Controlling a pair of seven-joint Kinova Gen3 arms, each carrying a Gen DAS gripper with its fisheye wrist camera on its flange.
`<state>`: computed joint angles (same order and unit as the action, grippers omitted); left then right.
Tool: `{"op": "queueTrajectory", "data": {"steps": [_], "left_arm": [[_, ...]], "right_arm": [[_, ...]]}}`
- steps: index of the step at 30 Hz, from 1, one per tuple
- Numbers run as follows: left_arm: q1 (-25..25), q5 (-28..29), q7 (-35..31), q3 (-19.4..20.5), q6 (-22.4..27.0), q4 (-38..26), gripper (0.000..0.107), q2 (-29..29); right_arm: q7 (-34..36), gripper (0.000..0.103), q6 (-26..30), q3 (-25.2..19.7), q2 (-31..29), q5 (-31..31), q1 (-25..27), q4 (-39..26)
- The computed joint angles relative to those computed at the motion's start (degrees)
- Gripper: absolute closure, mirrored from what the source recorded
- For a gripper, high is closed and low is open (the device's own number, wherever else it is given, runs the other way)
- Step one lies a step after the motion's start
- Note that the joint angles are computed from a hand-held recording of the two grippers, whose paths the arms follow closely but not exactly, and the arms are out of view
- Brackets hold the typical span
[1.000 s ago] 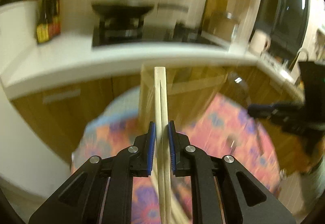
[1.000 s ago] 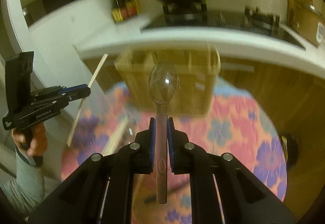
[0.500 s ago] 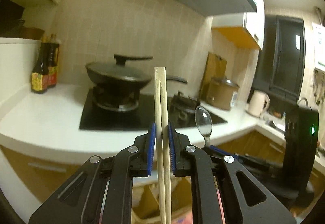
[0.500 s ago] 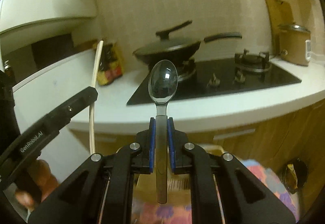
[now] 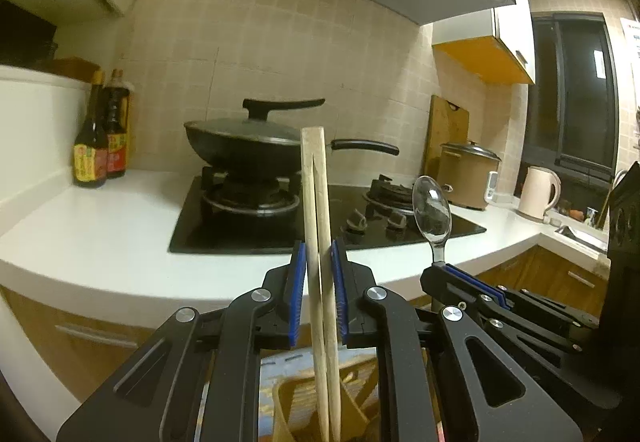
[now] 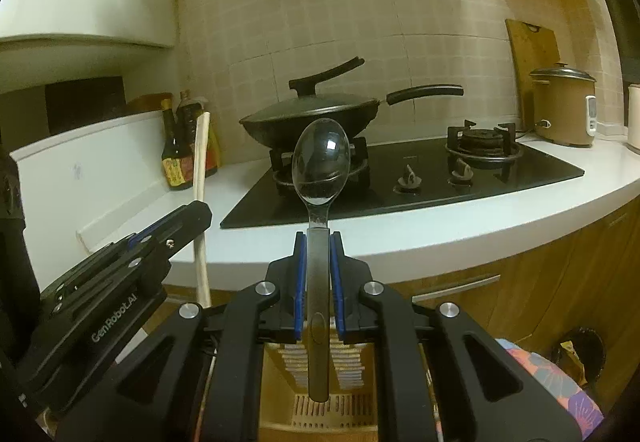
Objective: Organize utensils
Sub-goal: 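Lift the chopstick and spoon and drop them into the caddy, then grasp another chopstick with the left tool while the right tool grasps a spoon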
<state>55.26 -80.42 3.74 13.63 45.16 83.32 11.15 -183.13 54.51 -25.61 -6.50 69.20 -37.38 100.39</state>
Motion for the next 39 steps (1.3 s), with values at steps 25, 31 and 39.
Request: {"op": "queueTrajectory", "data": {"steps": [25,31,39], "left_arm": [[-11.90,35.98,-14.62,11.31,-1.19,16.35,0.052,-18.69],[-13.49,45.13,-19.84,14.72,2.23,17.44,0.059,-17.04],[-8.85,48.56,-27.24,15.29,11.89,11.33,0.073,-9.11]], "right_arm": [[16.90,0.058,9.70,-7.64,-12.52,-36.96,1.99,3.14],[18.14,0.058,11.50,-9.86,-14.07,-45.79,5.53,5.34],[19.24,0.066,8.99,-9.72,-14.54,-54.04,9.72,10.18]]}}
